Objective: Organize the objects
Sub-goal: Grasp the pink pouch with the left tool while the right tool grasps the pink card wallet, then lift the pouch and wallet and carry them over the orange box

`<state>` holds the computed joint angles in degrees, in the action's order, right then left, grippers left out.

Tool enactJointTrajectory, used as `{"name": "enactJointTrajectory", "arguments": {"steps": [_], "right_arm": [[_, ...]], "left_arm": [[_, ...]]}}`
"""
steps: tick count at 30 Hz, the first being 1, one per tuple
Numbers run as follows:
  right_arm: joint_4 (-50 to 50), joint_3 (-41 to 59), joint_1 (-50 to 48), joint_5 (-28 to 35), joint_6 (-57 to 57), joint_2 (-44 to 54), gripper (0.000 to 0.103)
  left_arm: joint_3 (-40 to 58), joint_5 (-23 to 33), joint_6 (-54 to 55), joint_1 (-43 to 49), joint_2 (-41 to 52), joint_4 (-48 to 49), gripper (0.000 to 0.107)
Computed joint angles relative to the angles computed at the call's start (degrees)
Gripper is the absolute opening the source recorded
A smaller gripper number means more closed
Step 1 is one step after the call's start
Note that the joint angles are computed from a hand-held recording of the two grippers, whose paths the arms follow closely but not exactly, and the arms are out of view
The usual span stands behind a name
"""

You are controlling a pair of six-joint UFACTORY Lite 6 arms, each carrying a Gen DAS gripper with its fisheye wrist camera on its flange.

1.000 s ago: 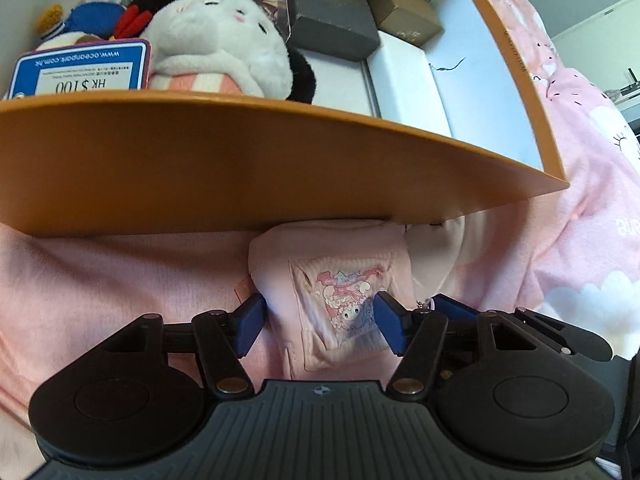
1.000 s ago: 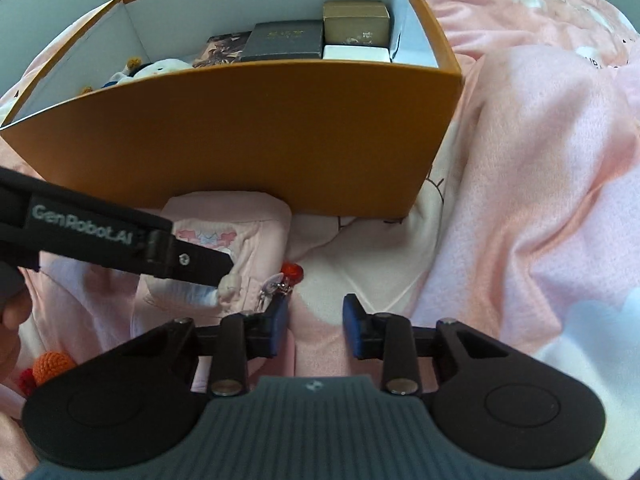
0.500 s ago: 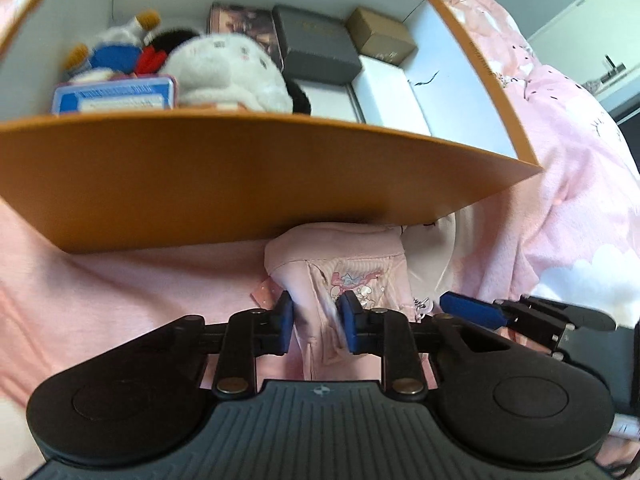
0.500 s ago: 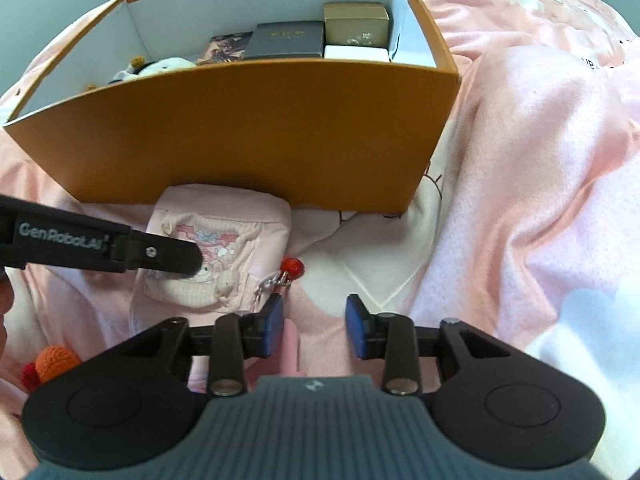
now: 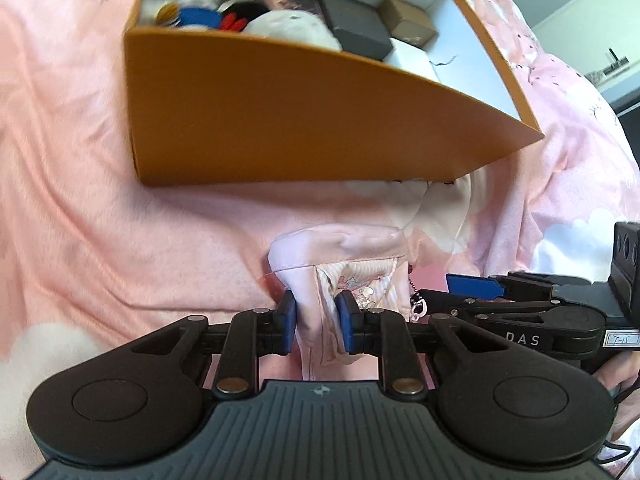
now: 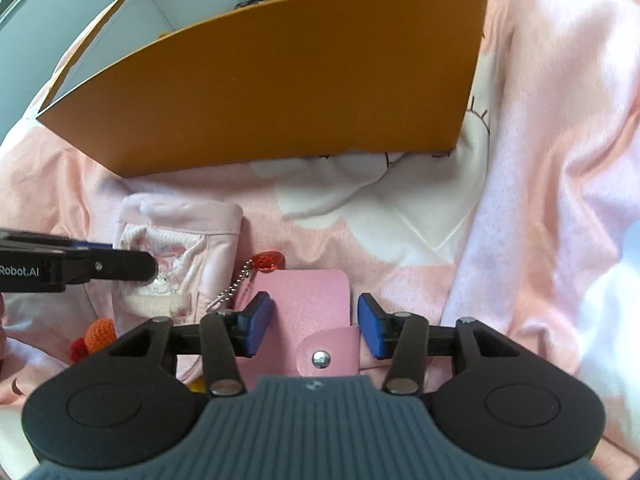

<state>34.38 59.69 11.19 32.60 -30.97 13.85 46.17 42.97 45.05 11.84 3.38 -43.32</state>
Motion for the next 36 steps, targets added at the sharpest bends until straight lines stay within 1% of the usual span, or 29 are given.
{"name": "enactJointTrajectory", "arguments": {"steps": [3, 4, 5, 7, 10, 12, 13, 14, 15, 17, 19, 20, 22, 23, 24, 27, 29, 31, 34, 36], "right_arm": [[4.8, 0.4, -1.7, 1.8, -4.2, 2.2, 0.057], [7.6, 1.1, -2.8, 3.5, -6.7, 3.9, 0.062], [9.9, 1.5, -3.8, 4.9, -8.7, 5.4, 0.065], [12.2, 1.3, -4.5, 5.5, -11.4, 6.2, 0.066], [12.6, 1.1, -4.3, 5.5, -11.8, 6.2, 0.067], [12.4, 1.0, -3.7, 5.5, -11.3, 5.7, 0.063], [11.8, 1.6, -3.3, 5.3, -10.7, 6.0, 0.059], [11.4, 1.2, -2.8, 4.6, -10.4, 5.3, 0.051], [11.7, 0.5, -2.7, 4.7, -10.3, 4.1, 0.047], [12.2, -0.1, -2.9, 5.0, -9.1, 2.3, 0.032], [14.2, -0.9, -3.9, 6.6, -9.1, 0.4, 0.026], [16.2, -1.0, -4.8, 8.2, -10.1, -0.1, 0.025], [20.6, -1.3, -6.2, 12.1, -13.0, -0.9, 0.025], [21.6, -1.4, -6.0, 12.7, -13.3, -1.1, 0.025], [21.2, -1.5, -5.0, 11.8, -12.7, -1.3, 0.025], [16.6, -1.5, 0.0, 6.6, -7.8, -0.5, 0.025], [13.7, -2.8, 1.5, 4.9, -4.2, -1.9, 0.023], [14.1, -3.4, 1.5, 4.7, -4.1, -2.9, 0.023], [11.2, -4.6, 0.8, 4.2, -2.9, -5.8, 0.022], [9.0, -5.1, 0.5, 4.0, -1.3, -7.9, 0.022]], "left_arm": [[-0.2, -0.1, 0.4, 0.1, 0.3, -0.4, 0.025], [-0.5, 0.0, 1.0, 0.6, 0.1, -0.6, 0.025], [-0.6, 0.1, 1.4, 0.8, 0.0, -0.8, 0.025], [-1.0, 0.2, 2.0, 1.0, -0.1, -1.3, 0.025], [-1.3, 0.4, 2.9, 1.7, 0.2, -2.1, 0.025], [-1.5, 0.5, 3.1, 1.9, 0.1, -2.2, 0.025], [-1.6, 0.4, 3.2, 1.9, -0.1, -2.1, 0.025], [-1.7, 0.2, 3.1, 1.8, -0.3, -1.9, 0.025], [-1.7, 0.1, 3.0, 1.8, -0.4, -1.5, 0.025], [-1.8, 0.1, 3.1, 2.0, -0.5, -1.4, 0.025], [-1.8, 0.0, 3.1, 2.1, -0.4, -1.3, 0.025], [-1.8, -0.1, 3.1, 2.0, -0.3, -1.2, 0.025], [-1.9, -0.7, 2.9, 1.5, 0.0, -1.3, 0.026], [-1.9, -1.1, 2.5, 1.3, 0.2, -1.2, 0.026], [-1.9, -1.2, 2.4, 1.4, 0.6, -1.6, 0.029], [-1.7, -1.3, 1.7, 1.8, 2.3, -2.0, 0.041], [-2.1, -1.6, 2.3, 1.6, 2.1, -2.3, 0.039], [-2.8, -2.1, 3.0, 1.0, 0.9, -2.6, 0.032], [-3.8, -2.9, 3.6, -0.3, -1.3, -2.7, 0.026], [-4.2, -2.5, 4.5, -0.2, -2.9, -3.1, 0.024]]}}
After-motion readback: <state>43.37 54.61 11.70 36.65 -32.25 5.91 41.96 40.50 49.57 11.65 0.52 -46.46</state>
